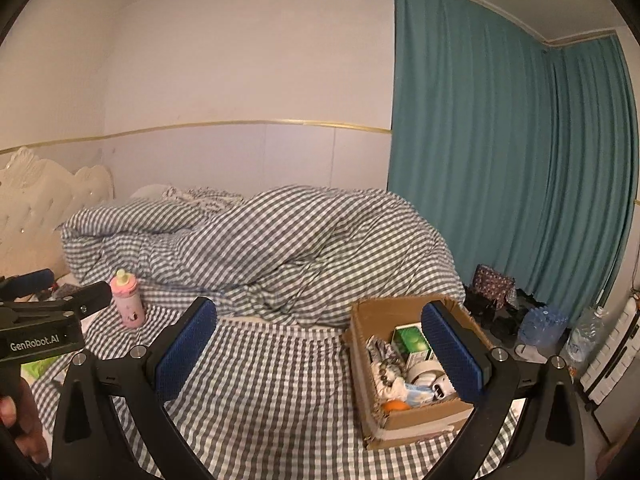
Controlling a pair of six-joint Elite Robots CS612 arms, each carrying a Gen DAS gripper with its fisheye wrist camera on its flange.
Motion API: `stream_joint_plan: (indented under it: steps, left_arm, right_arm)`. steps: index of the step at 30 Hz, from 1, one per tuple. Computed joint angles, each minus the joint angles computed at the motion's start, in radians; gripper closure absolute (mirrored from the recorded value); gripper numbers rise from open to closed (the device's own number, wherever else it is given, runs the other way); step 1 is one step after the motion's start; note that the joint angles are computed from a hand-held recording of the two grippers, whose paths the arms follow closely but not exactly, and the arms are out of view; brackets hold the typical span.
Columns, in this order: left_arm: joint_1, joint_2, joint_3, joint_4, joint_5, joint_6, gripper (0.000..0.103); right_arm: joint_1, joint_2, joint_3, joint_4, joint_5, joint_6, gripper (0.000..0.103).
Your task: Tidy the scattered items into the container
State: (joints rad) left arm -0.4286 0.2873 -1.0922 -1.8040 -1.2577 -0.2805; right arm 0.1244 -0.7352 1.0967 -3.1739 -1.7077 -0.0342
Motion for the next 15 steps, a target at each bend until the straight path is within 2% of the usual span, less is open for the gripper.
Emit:
stream_joint_plan:
  steps: [15]
  left_arm:
    - [0.007,0.003,0.013,0.021,-0.043,-0.001,0.000]
  right_arm:
    - [0.000,-0.003,0.007,0.045,-0.002,0.002,0.000]
